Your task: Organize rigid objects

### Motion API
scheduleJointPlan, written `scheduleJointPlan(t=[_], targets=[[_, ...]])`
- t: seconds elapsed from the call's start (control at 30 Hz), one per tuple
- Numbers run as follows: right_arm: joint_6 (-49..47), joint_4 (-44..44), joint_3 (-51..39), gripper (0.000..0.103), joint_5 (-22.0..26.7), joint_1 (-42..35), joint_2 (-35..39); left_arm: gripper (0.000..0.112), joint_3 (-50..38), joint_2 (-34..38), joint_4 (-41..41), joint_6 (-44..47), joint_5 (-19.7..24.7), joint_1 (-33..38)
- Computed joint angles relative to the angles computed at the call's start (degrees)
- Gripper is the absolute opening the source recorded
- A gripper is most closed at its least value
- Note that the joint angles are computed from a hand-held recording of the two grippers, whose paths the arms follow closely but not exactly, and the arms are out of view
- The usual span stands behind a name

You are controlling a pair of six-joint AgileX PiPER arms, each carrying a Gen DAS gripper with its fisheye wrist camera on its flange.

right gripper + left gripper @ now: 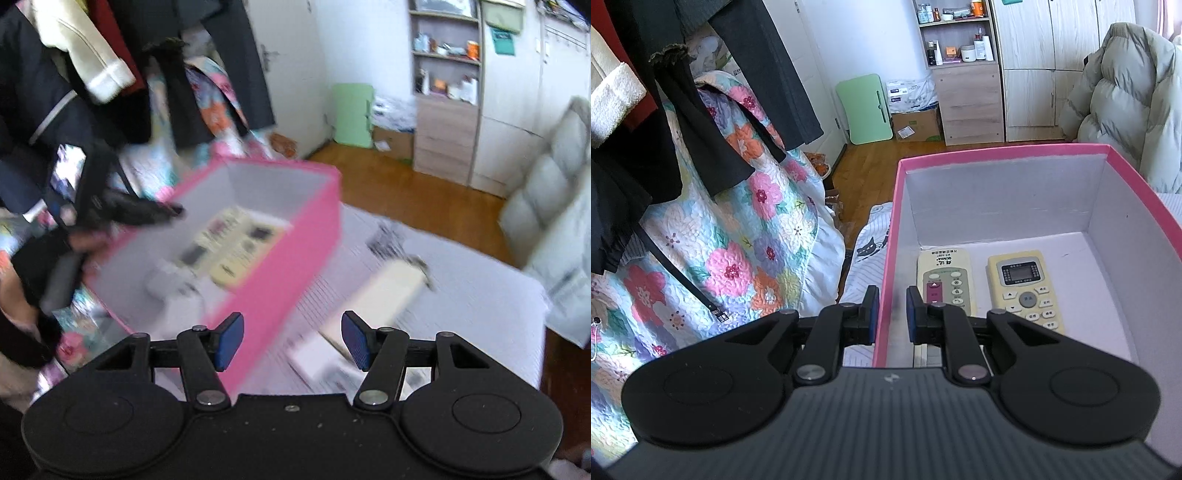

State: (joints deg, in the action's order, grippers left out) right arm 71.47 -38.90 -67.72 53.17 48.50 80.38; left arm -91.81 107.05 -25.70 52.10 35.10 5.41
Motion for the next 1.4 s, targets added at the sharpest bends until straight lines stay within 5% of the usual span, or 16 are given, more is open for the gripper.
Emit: scheduleJointPlan(t=[0.27, 0.4, 0.57, 0.73, 0.87, 0.93, 1.1, 1.4], targets=[[11.7, -3.0, 10.9, 0.064, -5.0, 0.9, -0.6, 0.015, -0.6, 0.1, 1.1, -0.8, 0.2, -0.1], [13.1, -9.8, 11.9, 0.064, -1.2, 2.1, 2.9, 0.015, -1.2, 0.4, 1.5, -1.1, 1.0, 0.0], [3.3, -8.6, 11.7, 0.068, -1.4, -2.5, 4.0, 0.015, -1.3, 0.4, 1.8, -1.4, 0.9, 0.0], [-11.1, 1.9, 12.5, 0.066, -8.5, -8.0, 3.2, 0.015, -1.9, 0.6, 3.6, -2.5, 1.0, -0.3], [-10.4, 0.2, 10.9, 0.028, -3.6, -4.7, 4.3, 0.015, -1.8, 0.6, 3.8, -2.8, 1.0, -0.5], [-10.1, 4.2, 12.0, 0.008, -7.4, -5.9, 1.6, 0.015, -1.8, 0.6, 3.9, -2.7, 0.9, -0.5], [-1.6, 0.4, 10.7, 0.007, -3.1, -1.8, 2.6, 0.015, -2.2, 0.7, 4.0, -2.4, 1.0, -0.2], [7.6, -2.9, 11.7, 0.007, -12.2, -4.2, -5.9, 0.015, -2.2, 0.8, 4.2, -2.6, 0.9, -0.4]])
